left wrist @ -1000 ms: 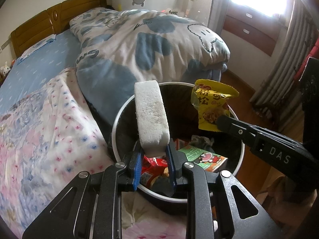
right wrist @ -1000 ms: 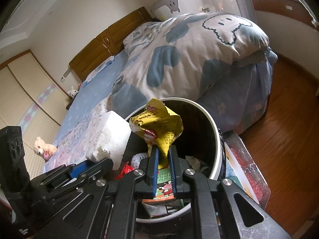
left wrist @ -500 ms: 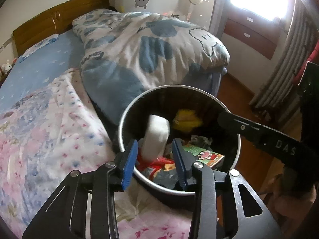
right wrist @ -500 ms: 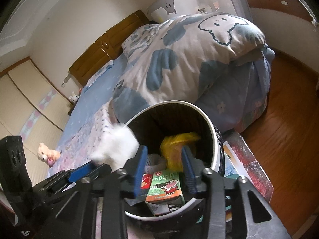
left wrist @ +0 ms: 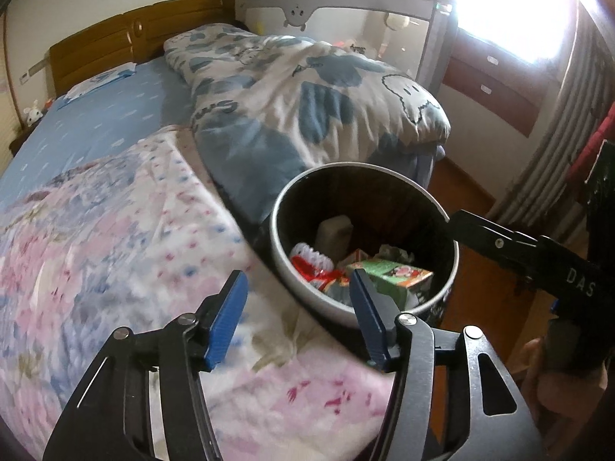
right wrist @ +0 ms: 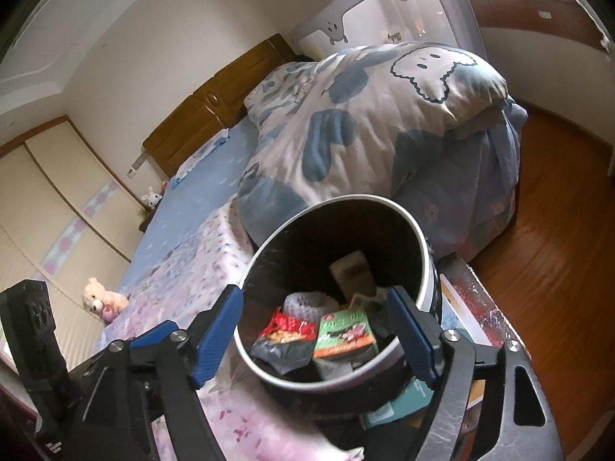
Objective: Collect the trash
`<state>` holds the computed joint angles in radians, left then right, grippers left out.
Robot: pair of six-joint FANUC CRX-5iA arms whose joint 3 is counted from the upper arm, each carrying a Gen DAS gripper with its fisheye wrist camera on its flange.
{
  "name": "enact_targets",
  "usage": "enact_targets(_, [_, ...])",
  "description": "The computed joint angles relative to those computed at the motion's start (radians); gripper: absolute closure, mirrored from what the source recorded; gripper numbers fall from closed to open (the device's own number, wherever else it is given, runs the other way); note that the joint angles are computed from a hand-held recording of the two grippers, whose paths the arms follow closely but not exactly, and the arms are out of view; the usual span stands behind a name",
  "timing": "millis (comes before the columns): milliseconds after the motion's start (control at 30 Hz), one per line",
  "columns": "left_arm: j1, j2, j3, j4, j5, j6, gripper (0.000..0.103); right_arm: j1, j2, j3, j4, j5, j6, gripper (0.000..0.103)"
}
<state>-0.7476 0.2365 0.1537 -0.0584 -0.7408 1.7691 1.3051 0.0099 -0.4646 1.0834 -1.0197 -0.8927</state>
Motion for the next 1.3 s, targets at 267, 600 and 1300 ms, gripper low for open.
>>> enact_targets(267, [0.026,-0.13,-0.176,-0.006,0.046,0.068,0.042,0.067,0.024,0.02,0.021,-0.053,-0.06,0.014])
enact_targets(600, [0.046,-0.271,-0.3,-0.115,0.078,0.234,0.032,0.121,0.114,0.097,0.064,-0.108,-0.011,0.012])
enact_targets(1300, [-0.371,-0.395,-0.248,-1.133,-0.315,1.082,0.0,0.147,0.297,0.311,0.29,-0.365,0.39,0.0])
